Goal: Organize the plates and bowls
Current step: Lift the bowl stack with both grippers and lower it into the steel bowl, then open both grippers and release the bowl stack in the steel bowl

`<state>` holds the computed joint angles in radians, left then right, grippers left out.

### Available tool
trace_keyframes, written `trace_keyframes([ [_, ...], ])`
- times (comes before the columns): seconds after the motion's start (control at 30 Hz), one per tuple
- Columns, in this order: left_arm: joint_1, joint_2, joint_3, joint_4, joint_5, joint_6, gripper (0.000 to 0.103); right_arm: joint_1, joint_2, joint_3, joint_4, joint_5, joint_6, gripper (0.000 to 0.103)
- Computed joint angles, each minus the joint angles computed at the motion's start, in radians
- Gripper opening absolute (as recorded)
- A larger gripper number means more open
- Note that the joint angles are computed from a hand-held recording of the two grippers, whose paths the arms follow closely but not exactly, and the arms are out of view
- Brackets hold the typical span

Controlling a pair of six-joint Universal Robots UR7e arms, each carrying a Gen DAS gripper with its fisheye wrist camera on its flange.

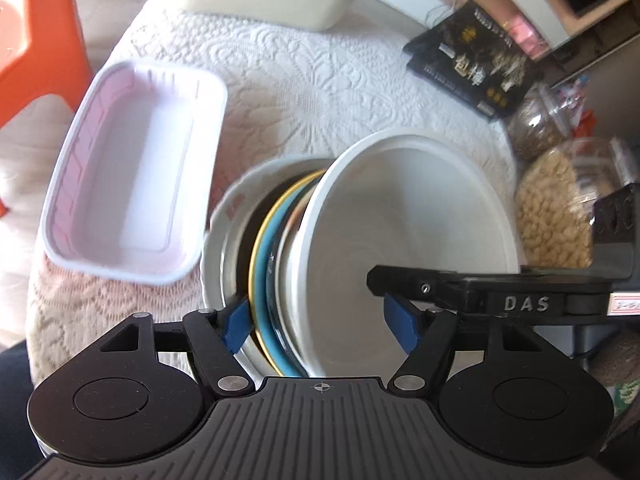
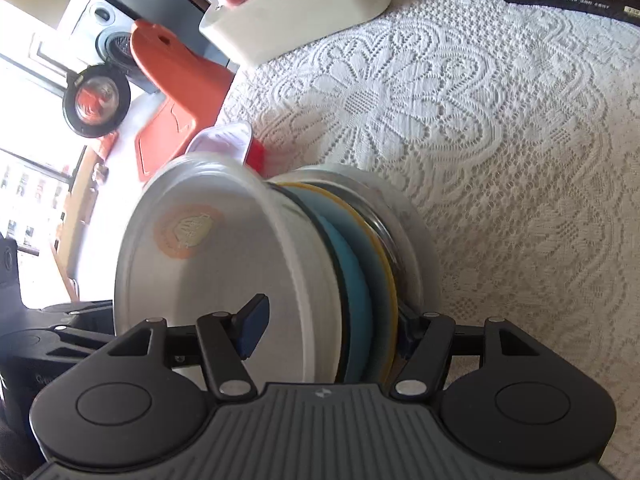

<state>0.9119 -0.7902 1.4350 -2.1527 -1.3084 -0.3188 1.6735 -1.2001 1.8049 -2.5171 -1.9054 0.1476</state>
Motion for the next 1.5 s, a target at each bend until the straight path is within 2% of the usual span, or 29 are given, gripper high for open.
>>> trace_keyframes([
  [0.4,0.013,-0.018,0.018,-0.020,-0.021,0.119,0.062,0.020,0.041,-0.069,0.100,-0.065,0.051,0.065],
  [0.7,0.032,-0.023,-0.010,0.029,-0.059,0.095,0.055,0.039,0.058,-0.088,0.127,-0.114,0.067,0.063],
  [0.8,0.038,-0.024,-0.023,0.045,-0.069,0.085,0.053,0.049,0.049,-0.082,0.114,-0.135,0.052,0.062],
  [0.87,0.032,-0.031,-0.018,0.035,-0.051,0.094,0.053,0.058,0.046,-0.077,0.101,-0.162,0.038,0.061],
  [0.97,0.024,-0.042,-0.011,0.019,-0.027,0.096,0.053,0.086,0.042,-0.067,0.043,-0.205,-0.029,0.061],
  [1.07,0.022,-0.045,-0.011,0.021,-0.018,0.093,0.053,0.106,0.036,-0.070,0.024,-0.194,-0.072,0.062],
  [1.17,0.022,-0.051,-0.010,0.019,-0.030,0.097,0.050,0.121,0.040,-0.063,0.008,-0.224,-0.095,0.062],
  [1.23,0.018,-0.061,-0.006,0.009,-0.049,0.107,0.045,0.115,0.038,-0.056,0.009,-0.220,-0.088,0.062],
  [1.5,0.014,-0.078,-0.001,-0.003,-0.079,0.124,0.043,0.107,0.028,-0.007,-0.039,-0.231,-0.066,0.062],
])
